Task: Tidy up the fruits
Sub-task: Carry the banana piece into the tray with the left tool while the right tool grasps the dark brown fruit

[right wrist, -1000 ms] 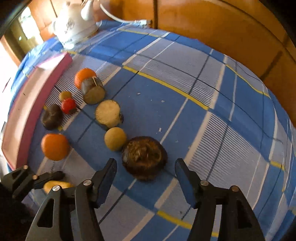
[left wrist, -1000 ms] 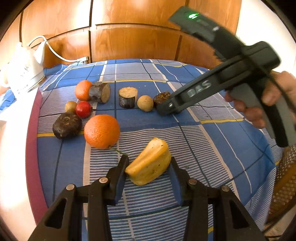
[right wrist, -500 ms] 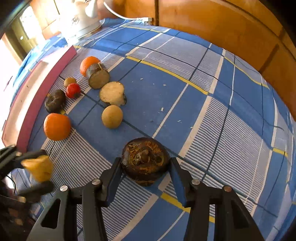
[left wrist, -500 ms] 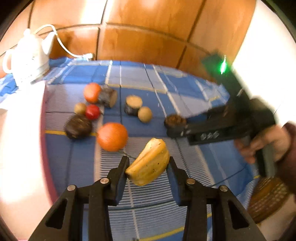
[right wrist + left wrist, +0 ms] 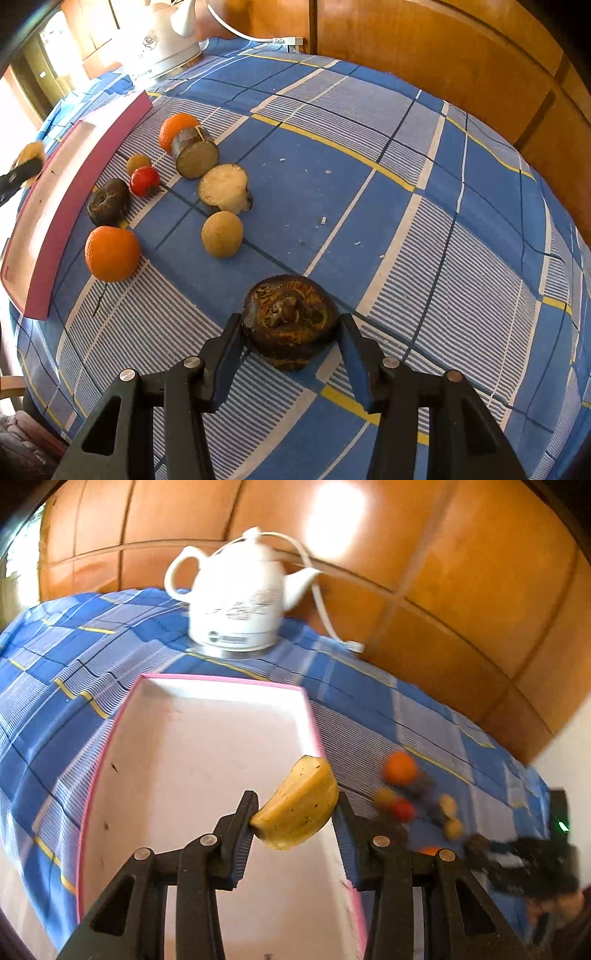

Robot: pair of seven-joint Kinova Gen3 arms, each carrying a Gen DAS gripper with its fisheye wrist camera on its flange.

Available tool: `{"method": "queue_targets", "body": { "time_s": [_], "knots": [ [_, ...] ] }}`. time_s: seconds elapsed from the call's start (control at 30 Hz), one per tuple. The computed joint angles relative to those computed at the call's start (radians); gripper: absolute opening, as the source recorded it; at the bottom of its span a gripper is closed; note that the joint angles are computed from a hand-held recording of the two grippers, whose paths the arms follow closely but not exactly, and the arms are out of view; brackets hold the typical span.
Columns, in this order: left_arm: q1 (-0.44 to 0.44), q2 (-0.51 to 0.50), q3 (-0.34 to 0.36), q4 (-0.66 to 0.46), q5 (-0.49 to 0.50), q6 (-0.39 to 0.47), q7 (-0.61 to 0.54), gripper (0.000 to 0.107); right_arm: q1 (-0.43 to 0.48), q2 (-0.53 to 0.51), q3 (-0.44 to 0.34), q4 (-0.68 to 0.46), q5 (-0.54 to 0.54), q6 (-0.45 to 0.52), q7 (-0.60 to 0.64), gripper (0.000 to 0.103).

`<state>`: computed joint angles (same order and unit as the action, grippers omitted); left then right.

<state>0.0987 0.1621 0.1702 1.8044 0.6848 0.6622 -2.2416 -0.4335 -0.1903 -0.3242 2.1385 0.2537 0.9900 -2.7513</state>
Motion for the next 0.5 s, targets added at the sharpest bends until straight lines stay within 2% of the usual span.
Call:
{"method": "queue_targets", "body": {
  "time_s": [0.13, 0.27, 0.37, 0.5],
  "knots": [
    [0.065, 0.058, -0.008, -0.044, -0.130, -0.060, 0.144, 0.042, -0.001, 0.002, 0.000, 0.003, 0.002, -0.010, -0.002, 0.052],
    [0.087, 0.100, -0.001, -0.082, -0.233, -0.073, 0.225, 0.043, 0.000, -0.002, 0.000, 0.006, 0.000, -0.013, 0.000, 0.052],
    [0.091, 0.104, 0.004, -0.083, -0.276, -0.086, 0.266, 0.058, 0.001, -0.004, 0.000, 0.008, -0.001, -0.016, 0.001, 0.052],
    [0.088, 0.059, 0.009, -0.041, -0.300, -0.120, 0.301, 0.059, 0.003, -0.004, -0.001, 0.009, -0.001, -0.017, 0.002, 0.052]
  ]
}}
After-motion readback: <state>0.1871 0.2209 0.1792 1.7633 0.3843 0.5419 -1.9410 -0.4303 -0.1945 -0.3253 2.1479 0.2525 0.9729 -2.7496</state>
